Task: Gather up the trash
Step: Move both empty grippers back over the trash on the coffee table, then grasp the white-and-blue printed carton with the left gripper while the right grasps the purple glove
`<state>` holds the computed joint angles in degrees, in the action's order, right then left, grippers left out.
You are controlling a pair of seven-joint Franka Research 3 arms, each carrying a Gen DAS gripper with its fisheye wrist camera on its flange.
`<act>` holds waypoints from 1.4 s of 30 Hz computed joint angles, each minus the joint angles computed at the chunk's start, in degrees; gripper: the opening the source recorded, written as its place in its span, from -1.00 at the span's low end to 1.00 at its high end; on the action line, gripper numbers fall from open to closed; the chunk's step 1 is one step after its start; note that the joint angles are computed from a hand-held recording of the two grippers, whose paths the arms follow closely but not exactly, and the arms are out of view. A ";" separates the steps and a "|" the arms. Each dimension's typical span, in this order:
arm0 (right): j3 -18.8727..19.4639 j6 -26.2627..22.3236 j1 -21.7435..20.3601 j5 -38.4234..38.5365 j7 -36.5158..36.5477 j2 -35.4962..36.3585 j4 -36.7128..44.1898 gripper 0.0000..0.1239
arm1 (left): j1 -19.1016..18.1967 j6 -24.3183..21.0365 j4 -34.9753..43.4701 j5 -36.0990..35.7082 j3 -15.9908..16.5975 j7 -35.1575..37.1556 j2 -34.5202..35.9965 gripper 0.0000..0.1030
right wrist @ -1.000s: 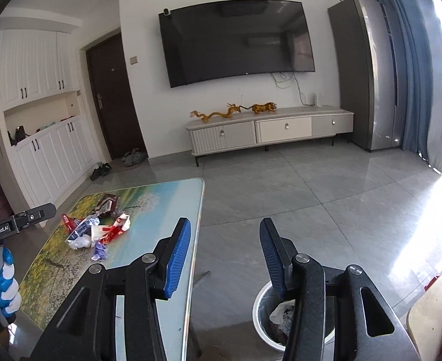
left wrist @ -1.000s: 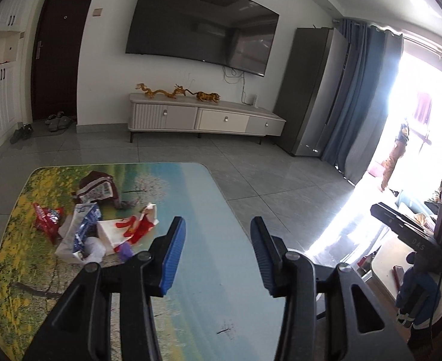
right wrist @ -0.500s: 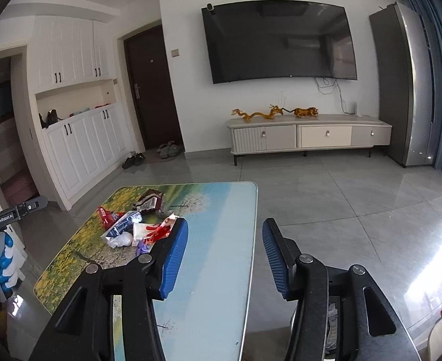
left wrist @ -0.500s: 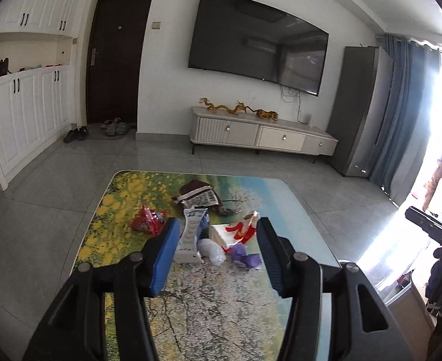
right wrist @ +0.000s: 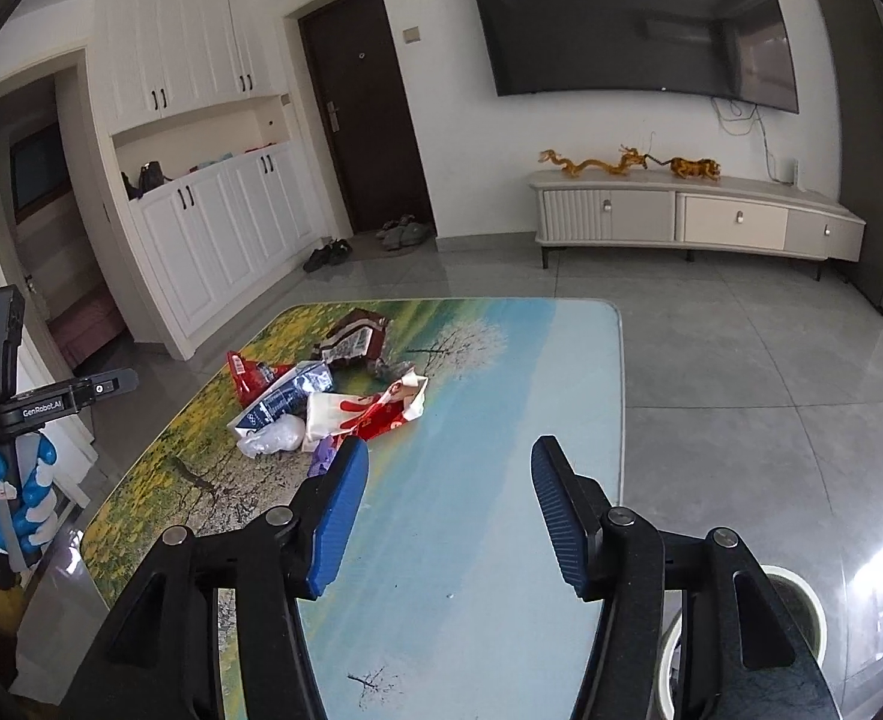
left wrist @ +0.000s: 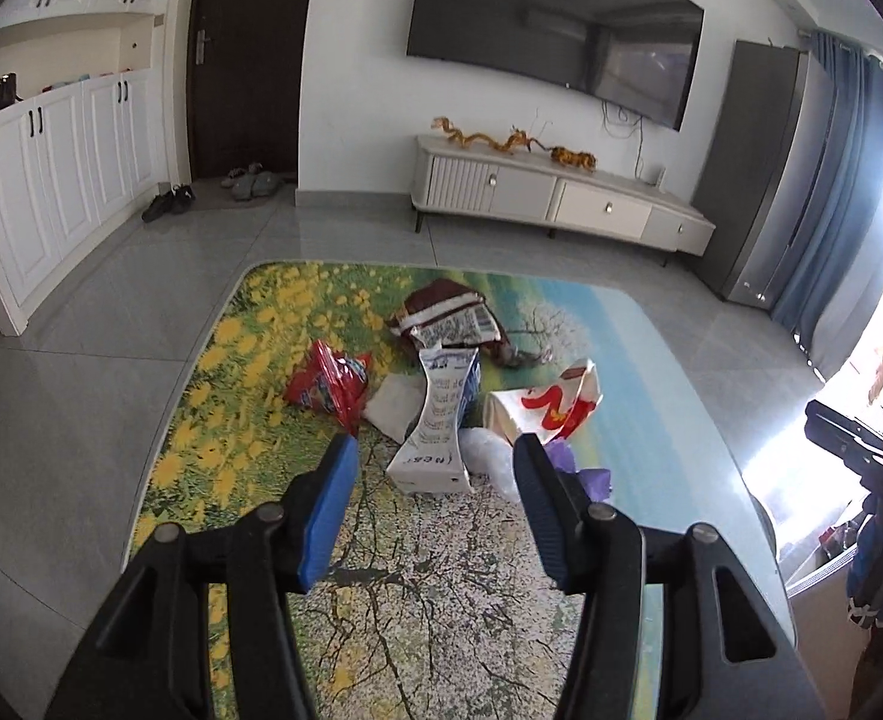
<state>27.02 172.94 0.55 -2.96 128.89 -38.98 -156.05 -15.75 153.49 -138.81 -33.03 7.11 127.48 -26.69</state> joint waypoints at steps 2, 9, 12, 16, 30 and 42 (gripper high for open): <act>-1.09 2.16 0.83 0.03 -1.43 4.53 1.13 -0.10 | -0.18 -0.80 2.11 -0.11 -0.28 -0.52 3.57 0.01; -9.84 6.64 10.41 3.57 -11.51 20.54 7.56 -0.09 | 3.50 -5.66 11.17 0.11 -4.86 -1.20 15.87 0.01; -14.58 7.43 16.16 6.87 -17.08 25.11 10.20 -0.09 | 5.43 -6.49 13.75 1.46 -7.40 -1.34 19.35 0.01; -25.27 7.43 29.36 18.72 -31.12 30.85 14.61 -0.09 | 7.92 -7.81 16.31 2.26 -10.31 -0.13 22.34 0.01; -25.54 3.27 33.13 44.59 -56.07 39.70 23.89 -0.19 | 10.90 -6.95 17.23 6.99 -14.50 -0.78 24.94 -0.30; -18.84 4.83 26.32 37.39 -48.69 37.66 20.55 -0.45 | 9.42 -4.75 13.44 -2.51 -12.90 2.55 20.65 -0.44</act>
<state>8.19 177.77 26.87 34.43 80.19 -1.32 -135.49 -6.34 148.74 -125.37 -35.54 -5.79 130.03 -6.04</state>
